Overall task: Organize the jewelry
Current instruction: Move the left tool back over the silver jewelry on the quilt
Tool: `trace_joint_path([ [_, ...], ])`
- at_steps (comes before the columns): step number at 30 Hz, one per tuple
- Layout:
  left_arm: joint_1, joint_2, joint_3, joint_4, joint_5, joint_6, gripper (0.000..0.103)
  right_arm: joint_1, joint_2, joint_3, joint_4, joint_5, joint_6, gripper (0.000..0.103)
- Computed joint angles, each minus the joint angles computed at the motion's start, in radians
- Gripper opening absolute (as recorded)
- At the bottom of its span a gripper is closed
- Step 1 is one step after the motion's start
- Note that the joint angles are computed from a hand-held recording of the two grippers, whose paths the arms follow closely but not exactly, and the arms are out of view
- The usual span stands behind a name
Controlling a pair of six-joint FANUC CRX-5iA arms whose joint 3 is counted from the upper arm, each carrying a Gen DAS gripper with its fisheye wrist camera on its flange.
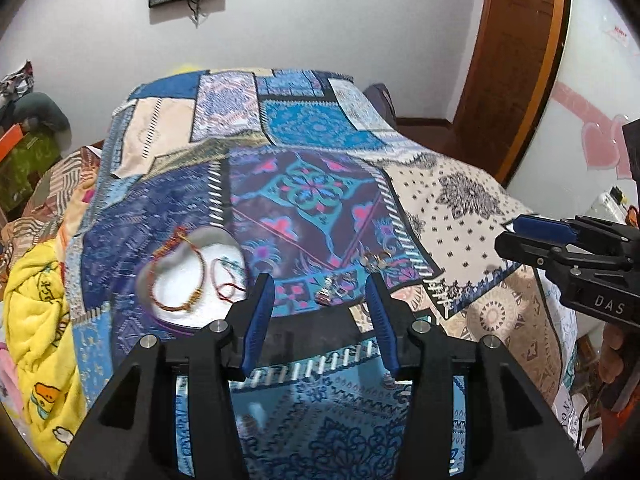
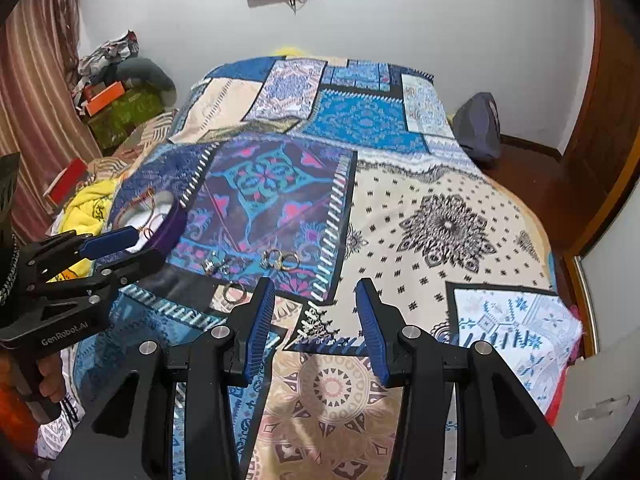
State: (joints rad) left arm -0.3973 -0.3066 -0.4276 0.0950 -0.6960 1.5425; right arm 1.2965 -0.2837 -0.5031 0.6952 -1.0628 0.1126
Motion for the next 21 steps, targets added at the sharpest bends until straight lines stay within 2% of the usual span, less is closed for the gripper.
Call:
trace_joint_path([
  [9,-0.001,0.058,-0.014,0.037,-0.004,-0.021,0.046,-0.061,0.057,0.036,-0.126,0.121,0.157,0.038],
  [21,0.02,0.054,-0.045,0.03,-0.04,-0.009,0.046,-0.13,0.171,0.125,-0.337,0.226,0.41,0.038],
])
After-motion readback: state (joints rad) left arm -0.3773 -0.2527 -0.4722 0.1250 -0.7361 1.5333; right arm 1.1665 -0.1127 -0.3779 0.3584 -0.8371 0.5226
